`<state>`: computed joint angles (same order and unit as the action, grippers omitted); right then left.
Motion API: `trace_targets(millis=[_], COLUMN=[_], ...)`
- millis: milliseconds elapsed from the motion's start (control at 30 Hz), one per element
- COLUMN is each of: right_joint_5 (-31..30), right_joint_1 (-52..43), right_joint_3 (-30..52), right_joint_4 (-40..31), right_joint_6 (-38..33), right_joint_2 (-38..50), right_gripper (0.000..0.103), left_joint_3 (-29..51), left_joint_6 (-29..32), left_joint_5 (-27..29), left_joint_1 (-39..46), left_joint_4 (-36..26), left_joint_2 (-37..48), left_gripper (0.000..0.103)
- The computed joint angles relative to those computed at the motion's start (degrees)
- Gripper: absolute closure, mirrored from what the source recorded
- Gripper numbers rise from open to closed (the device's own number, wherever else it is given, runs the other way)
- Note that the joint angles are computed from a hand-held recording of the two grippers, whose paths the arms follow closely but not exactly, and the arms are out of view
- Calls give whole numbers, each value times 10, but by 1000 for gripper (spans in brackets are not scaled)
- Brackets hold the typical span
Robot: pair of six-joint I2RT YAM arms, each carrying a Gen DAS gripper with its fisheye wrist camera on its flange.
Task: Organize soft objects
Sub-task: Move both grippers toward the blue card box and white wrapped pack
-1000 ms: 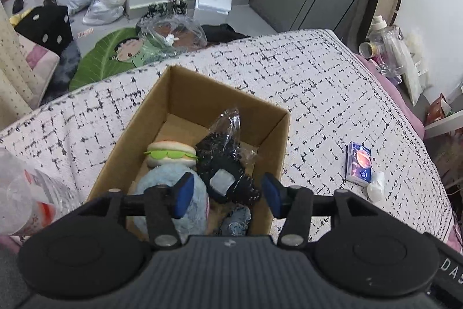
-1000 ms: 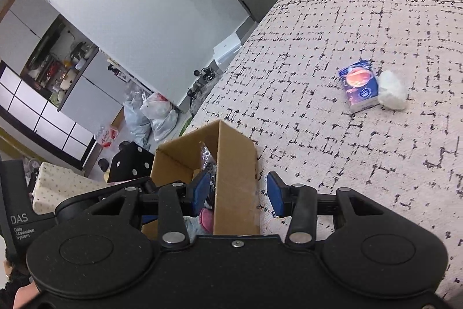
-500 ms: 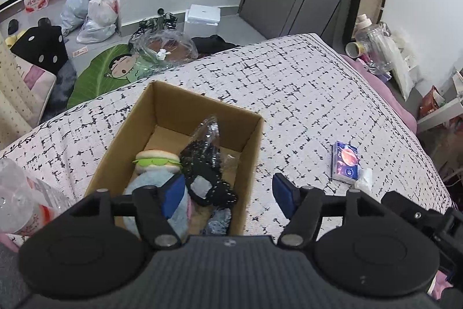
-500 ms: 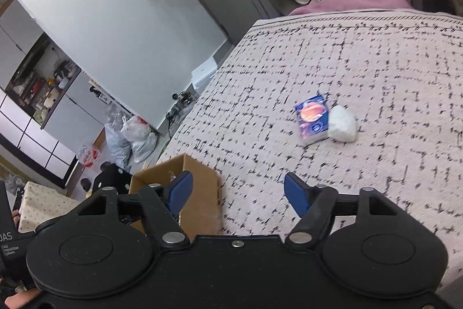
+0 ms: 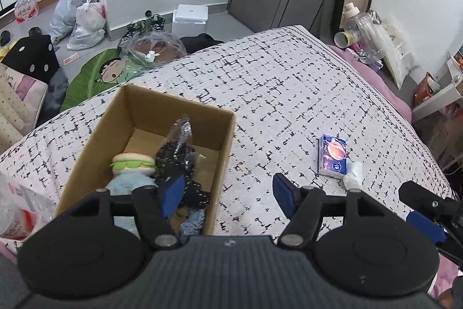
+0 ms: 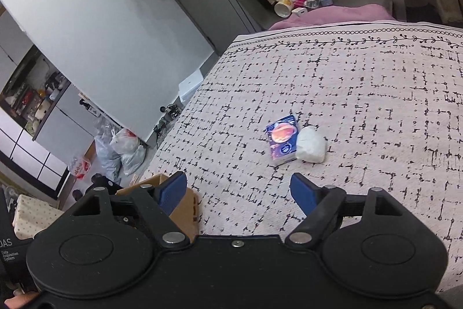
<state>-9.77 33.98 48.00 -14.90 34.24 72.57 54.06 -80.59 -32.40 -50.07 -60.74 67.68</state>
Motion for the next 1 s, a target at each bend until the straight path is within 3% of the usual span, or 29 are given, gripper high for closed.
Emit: trace_targets(millis=[333,1000], right_joint_5=[-39,-90], right_joint_1=[-57,-137], right_joint_3=[13,46], right_joint_4=[9,79], right_joint_6=[-15,51], right_joint_2=[42,177], right_gripper=[25,27], left_joint_3=[22,59], left_joint_6=[38,163], left_joint_5=[16,98], left_joint_1=[19,108], left_joint_4=[51,237], left_joint_2=[57,197], left_gripper=[37,37])
